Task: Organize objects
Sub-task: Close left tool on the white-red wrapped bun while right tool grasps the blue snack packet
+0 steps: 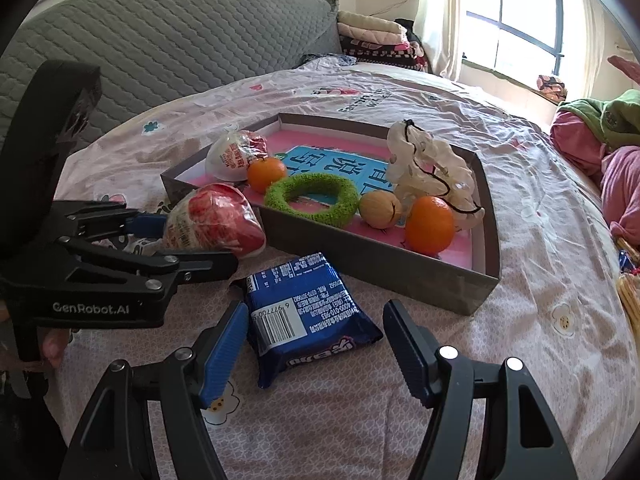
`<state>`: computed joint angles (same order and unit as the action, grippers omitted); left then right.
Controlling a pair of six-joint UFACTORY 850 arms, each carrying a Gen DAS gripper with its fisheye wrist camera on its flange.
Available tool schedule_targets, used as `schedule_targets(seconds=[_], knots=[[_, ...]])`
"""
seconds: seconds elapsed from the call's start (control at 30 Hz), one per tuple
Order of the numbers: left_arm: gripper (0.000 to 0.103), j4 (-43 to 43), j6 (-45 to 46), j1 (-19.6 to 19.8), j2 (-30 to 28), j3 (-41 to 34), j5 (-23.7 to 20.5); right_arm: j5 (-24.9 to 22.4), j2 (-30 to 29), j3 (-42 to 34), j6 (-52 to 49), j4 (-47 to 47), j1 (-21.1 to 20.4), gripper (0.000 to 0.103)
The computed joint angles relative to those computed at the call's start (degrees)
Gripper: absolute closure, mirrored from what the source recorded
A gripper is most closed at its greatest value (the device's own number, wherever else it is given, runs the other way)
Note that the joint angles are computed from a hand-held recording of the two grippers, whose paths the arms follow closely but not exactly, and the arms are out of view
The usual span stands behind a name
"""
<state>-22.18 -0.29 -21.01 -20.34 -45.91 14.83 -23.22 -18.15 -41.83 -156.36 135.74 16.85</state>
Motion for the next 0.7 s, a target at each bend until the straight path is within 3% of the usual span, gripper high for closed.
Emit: schedule_targets(seconds=[0.33,0.53,0.7], knots=[[0.040,5.9,-5.6,1.1,-1.4,-0.7,0.4,-0.6,-1.9,-2.5,8.5,-11.9,-0.6,0.032],[0.040,9.4,-9.1,1.5,-1.8,-1.2,0.6,2.8,-3.1,-3.4,-0.3,-5.4,1.4,0.032],[0.040,13.1,-12.8,1.9,-2.2,-1.5,0.7,2.7,-3.4,-3.5,-3.9,-2.6,1.8,0.032]])
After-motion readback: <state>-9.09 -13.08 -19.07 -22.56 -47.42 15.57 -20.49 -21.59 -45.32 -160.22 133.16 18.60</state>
